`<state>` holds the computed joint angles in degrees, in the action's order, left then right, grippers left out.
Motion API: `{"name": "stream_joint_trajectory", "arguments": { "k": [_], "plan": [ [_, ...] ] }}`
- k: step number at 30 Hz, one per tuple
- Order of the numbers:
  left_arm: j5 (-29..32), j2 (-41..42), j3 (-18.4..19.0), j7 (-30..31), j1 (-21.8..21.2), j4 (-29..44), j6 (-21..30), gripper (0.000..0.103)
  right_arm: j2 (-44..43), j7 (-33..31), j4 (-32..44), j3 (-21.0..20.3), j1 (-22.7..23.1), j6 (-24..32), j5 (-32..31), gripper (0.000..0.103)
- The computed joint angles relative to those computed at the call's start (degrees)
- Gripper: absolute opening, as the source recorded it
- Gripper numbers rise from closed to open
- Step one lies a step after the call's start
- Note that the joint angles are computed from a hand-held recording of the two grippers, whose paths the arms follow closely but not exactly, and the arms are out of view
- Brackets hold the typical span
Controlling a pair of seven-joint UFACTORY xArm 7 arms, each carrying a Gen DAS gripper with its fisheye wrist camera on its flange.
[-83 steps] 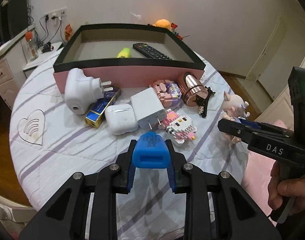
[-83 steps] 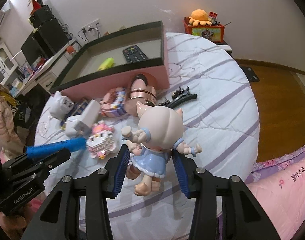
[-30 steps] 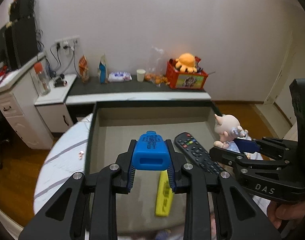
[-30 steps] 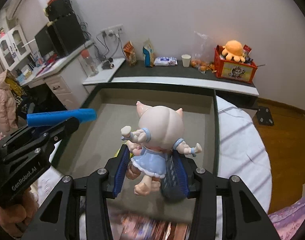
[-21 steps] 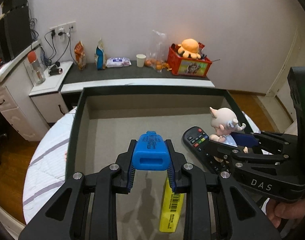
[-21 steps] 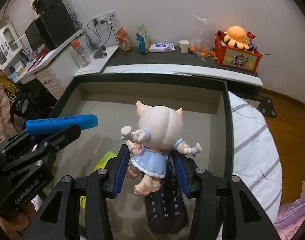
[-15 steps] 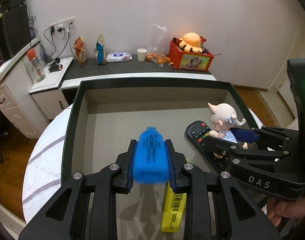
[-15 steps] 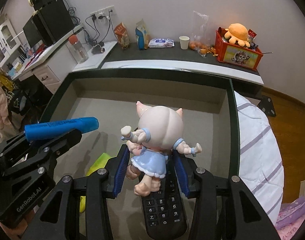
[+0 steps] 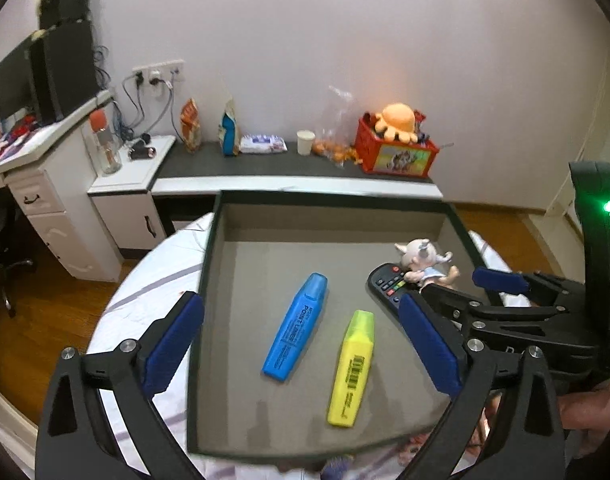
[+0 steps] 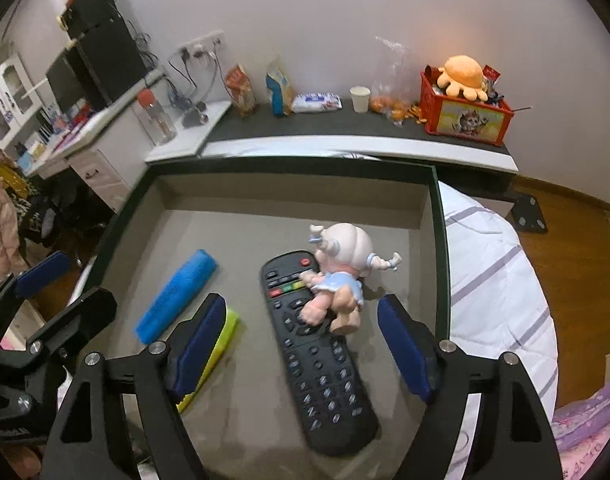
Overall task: Organize rigid objects
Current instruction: 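Carry the blue highlighter and pig doll into the box and release both, then withdraw both tools from the box toward the remaining objects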
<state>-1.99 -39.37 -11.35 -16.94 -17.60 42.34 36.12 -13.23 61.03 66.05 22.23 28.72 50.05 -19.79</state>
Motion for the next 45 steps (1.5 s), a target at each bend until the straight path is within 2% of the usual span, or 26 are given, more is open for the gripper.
{"name": "stream_joint_trajectory", "arguments": {
  "k": [6,11,14,22,25,31,36,45],
  "plan": [
    [-0.5,-11.1,0.4,-1.8,0.2,-3.0,4.2,0.103,-6.6,5.6,-3.3,2.6,0.0,-0.3,0.0,0.081],
    [0.0,-20.7,-0.1,-2.0,0.6,-5.6,10.0,0.103,-13.1,9.0,-5.9,6.6,0.0,1.3,0.6,0.081],
    [-0.7,-26.2,-0.2,-2.0,0.1,-7.6,13.5,0.103,-17.1,10.7,-6.7,9.8,-0.1,4.4,1.1,0.081],
    [-2.8,-40.9,-3.3,-3.5,-2.2,-13.5,22.8,0.103,-24.6,14.3,-7.5,17.7,0.0,13.3,5.1,0.081],
    [-3.8,-43.4,-5.7,-4.2,-3.5,-14.8,26.1,0.103,-25.8,15.5,-8.6,19.5,0.8,15.4,7.6,0.081],
    [-6.2,-46.1,-8.5,-6.5,-6.5,-16.7,30.6,0.103,-26.5,18.1,-12.0,20.4,3.0,14.4,11.8,0.081],
    [-5.4,-46.1,-8.4,-6.4,-6.7,-17.5,31.3,0.103,-24.9,18.5,-11.7,21.2,3.4,14.3,11.3,0.081],
    [-6.0,-43.6,-7.9,-6.4,-7.9,-20.2,29.4,0.103,-18.5,19.0,-10.7,21.1,4.5,12.6,9.2,0.081]
  ]
}}
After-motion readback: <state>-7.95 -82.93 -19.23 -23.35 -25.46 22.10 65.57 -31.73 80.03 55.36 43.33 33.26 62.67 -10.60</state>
